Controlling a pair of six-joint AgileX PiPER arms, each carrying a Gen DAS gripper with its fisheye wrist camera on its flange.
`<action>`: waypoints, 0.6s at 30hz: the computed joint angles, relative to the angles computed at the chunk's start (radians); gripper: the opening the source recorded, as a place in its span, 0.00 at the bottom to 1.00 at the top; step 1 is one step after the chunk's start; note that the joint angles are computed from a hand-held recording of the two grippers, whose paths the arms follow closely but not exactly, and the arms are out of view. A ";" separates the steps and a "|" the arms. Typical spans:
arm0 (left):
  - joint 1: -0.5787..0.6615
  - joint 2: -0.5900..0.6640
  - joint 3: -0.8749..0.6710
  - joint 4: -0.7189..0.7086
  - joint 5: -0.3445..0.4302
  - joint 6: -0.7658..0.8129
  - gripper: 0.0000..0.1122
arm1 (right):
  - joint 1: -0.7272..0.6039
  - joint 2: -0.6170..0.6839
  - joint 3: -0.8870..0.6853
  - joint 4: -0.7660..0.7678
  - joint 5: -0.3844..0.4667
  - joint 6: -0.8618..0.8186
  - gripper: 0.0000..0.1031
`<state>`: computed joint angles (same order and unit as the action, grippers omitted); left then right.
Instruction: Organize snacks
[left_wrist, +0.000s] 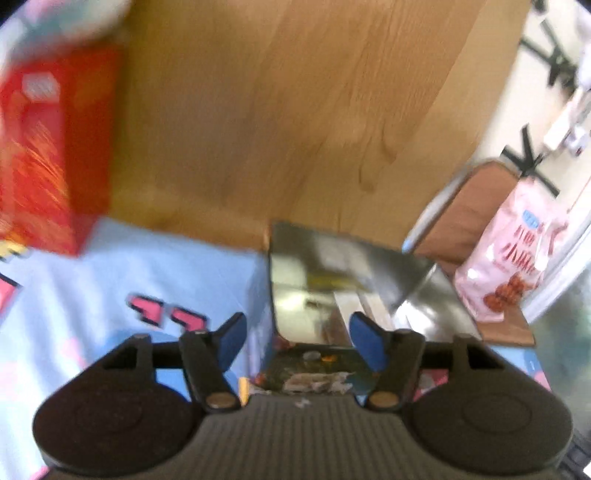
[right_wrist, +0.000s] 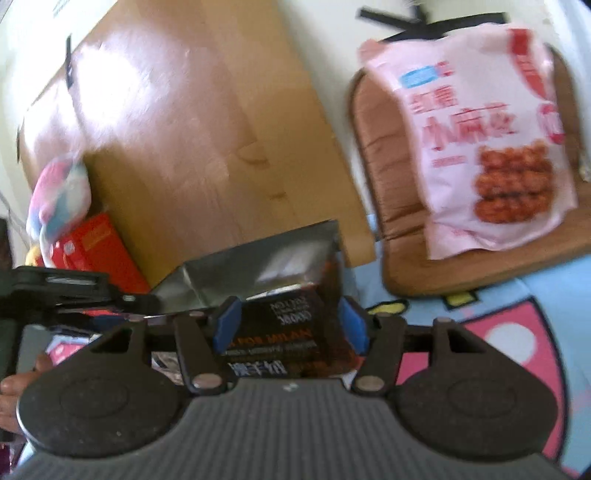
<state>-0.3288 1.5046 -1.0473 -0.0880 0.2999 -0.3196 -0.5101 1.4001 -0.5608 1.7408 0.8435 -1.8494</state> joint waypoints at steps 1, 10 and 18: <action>-0.007 -0.050 0.043 0.068 -0.027 -0.062 0.62 | -0.033 -0.019 0.024 -0.012 0.026 -0.001 0.61; -0.081 -0.169 0.136 -0.136 0.009 0.098 0.63 | 0.153 0.027 0.013 -0.243 -0.118 0.050 0.63; -0.136 -0.264 0.270 -0.527 0.077 0.507 0.63 | -0.231 -0.041 0.076 -0.462 0.255 0.156 0.51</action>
<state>-0.4646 1.2410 -0.7775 -0.6149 0.3766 0.1870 -0.7415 1.3593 -0.4846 1.2785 1.0987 -1.6930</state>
